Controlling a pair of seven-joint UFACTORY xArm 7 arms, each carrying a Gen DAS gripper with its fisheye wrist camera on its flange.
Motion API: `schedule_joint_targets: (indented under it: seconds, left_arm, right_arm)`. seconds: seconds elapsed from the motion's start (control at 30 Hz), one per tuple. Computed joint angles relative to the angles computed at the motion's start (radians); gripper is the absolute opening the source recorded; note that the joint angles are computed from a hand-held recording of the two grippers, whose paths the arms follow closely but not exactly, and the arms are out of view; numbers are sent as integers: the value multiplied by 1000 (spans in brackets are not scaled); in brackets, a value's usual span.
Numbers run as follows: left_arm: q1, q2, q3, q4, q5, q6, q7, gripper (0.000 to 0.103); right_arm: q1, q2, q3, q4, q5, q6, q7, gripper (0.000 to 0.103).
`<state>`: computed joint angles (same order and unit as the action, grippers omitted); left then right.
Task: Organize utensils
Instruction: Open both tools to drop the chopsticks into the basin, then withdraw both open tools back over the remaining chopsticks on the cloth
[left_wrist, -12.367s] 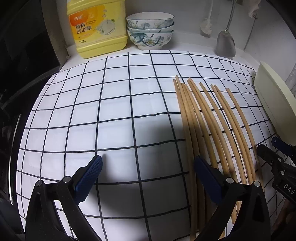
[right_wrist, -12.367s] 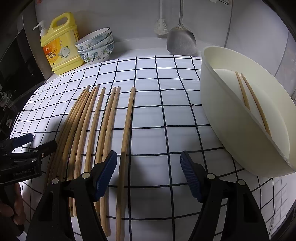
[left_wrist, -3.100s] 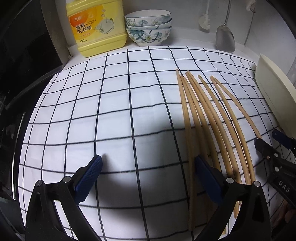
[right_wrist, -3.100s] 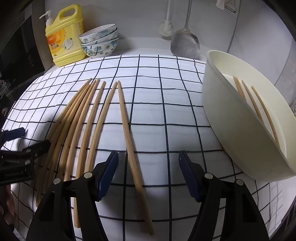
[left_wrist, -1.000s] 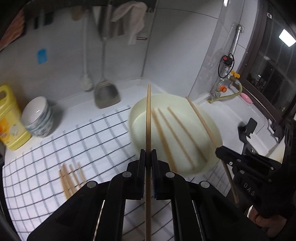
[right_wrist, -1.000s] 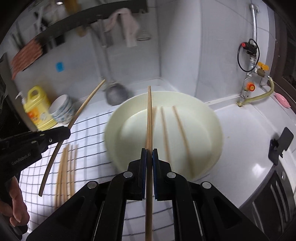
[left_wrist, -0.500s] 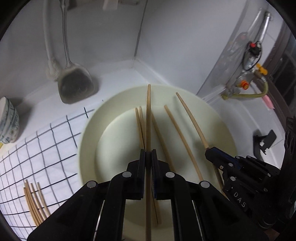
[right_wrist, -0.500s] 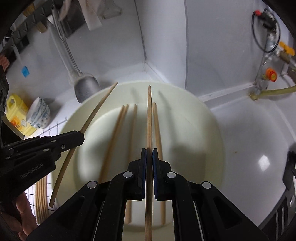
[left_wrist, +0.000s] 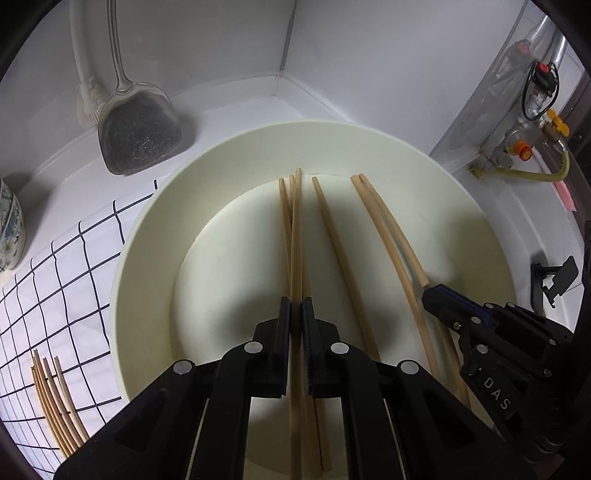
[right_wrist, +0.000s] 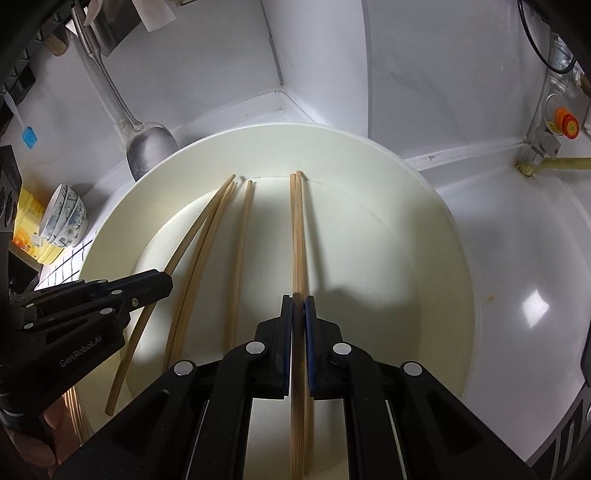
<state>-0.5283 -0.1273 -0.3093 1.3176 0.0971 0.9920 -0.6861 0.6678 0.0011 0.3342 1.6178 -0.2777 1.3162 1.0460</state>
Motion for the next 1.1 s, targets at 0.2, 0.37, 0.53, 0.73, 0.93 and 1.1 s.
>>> schedule_joint_targets:
  seconds: [0.2, 0.37, 0.53, 0.73, 0.93, 1.1]
  left_arm:
    - [-4, 1, -5, 10, 22, 20, -20, 14]
    - [6, -39, -11, -1, 77, 18, -50, 60]
    - [30, -101, -7, -28, 77, 28, -42, 65]
    - [64, -208, -15, -81, 69, 53, -17, 77]
    - [98, -350, -13, -149, 33, 99, 23, 84]
    - [131, -480, -5, -209, 1, 139, 67, 91]
  right_arm:
    - [7, 13, 3, 25, -31, 26, 7, 6]
    - [25, 17, 6, 60, -85, 63, 26, 18]
    - [50, 29, 16, 106, -122, 112, 52, 25]
    - [108, 66, 32, 183, -167, 167, 111, 39]
    - [225, 155, 21, 331, -240, 253, 166, 48]
    - [369, 285, -7, 536, -301, 356, 188, 55]
